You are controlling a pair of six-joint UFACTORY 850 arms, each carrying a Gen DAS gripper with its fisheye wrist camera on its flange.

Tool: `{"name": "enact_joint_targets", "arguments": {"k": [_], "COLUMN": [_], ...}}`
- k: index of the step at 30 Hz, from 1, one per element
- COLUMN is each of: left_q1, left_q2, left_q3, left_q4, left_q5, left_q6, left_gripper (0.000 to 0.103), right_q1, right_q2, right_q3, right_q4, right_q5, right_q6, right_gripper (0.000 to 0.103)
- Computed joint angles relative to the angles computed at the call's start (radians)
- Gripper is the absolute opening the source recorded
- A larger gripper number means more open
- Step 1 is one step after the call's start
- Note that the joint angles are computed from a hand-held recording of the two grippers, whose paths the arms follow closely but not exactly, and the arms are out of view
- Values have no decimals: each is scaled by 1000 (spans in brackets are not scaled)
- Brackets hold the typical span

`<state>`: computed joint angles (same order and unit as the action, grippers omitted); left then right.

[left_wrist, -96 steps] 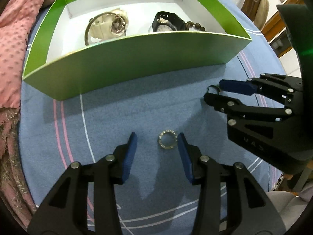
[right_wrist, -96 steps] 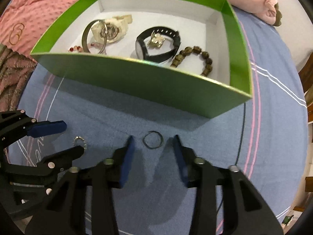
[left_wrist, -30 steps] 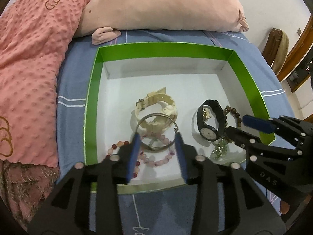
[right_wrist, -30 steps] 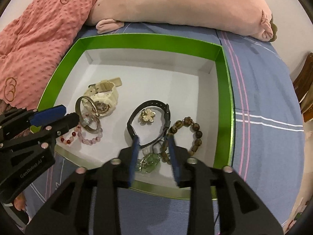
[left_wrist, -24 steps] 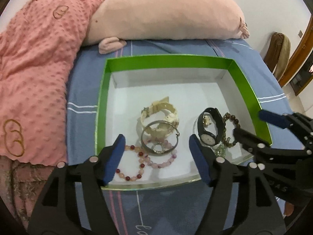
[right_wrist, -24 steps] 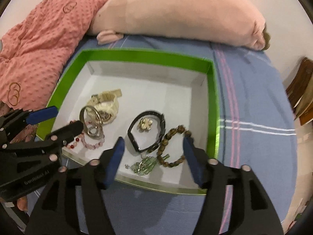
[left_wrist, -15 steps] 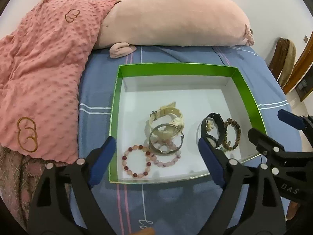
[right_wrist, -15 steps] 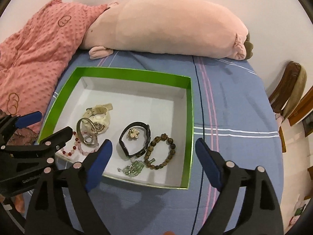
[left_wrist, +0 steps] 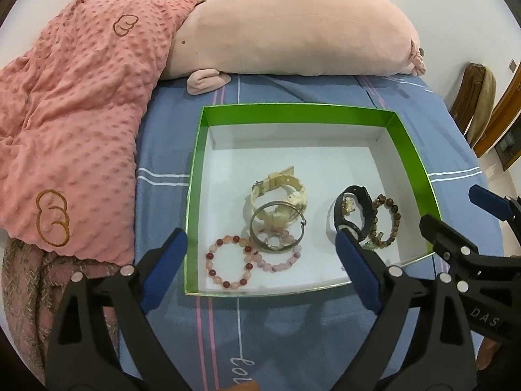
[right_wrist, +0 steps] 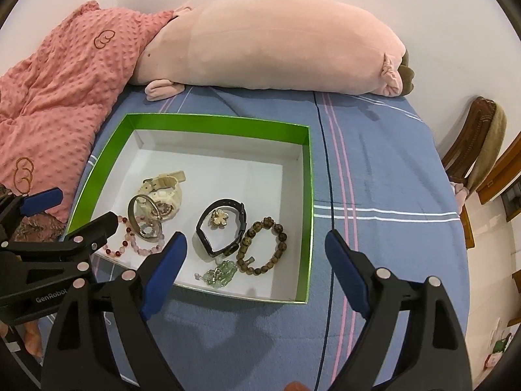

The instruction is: Organize jewelry

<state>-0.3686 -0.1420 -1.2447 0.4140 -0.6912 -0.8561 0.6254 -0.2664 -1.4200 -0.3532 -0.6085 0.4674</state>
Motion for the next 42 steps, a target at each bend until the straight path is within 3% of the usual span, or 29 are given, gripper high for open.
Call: {"name": "enact_joint_targets", "arguments": {"k": [42], "left_q1": [-9], "left_q2": [22], "left_q3": [5], "left_q4": [22], "left_q5": [-26], "left_q6": [-37], "left_gripper": [96], "right_q1": [7], "right_q2": [26], "right_q3": [12], "right_q4": [-16], "right_q5": [-2], "right_q6": [17], "right_gripper": [87]}}
